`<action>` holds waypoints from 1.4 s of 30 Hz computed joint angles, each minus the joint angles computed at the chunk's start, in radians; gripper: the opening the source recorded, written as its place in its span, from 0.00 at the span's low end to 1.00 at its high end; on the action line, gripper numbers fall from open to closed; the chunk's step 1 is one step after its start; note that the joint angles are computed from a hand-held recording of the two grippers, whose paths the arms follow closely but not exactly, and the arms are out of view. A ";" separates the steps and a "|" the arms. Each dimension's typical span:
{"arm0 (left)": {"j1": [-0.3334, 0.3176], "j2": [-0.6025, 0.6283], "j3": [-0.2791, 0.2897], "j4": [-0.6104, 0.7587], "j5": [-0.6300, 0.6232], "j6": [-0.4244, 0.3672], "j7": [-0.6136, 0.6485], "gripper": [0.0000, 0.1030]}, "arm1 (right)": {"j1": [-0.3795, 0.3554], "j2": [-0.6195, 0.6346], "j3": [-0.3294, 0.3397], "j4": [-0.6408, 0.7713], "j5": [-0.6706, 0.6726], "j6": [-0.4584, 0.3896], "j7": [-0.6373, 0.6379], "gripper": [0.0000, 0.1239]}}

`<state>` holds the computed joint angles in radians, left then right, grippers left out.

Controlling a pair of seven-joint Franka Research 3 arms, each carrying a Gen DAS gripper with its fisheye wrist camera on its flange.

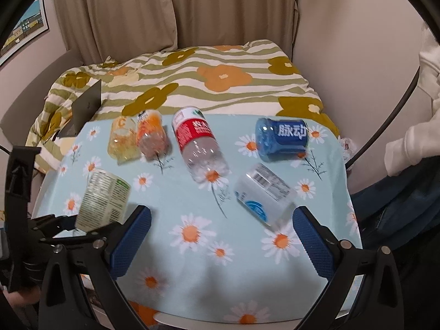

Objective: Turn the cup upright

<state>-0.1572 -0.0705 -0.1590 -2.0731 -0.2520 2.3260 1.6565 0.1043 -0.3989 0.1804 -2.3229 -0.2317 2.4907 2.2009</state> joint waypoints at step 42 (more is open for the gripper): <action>0.026 -0.164 0.090 -0.083 0.112 0.052 -0.098 1.00 | 0.098 0.215 -0.155 0.278 0.527 -0.277 -0.459 0.83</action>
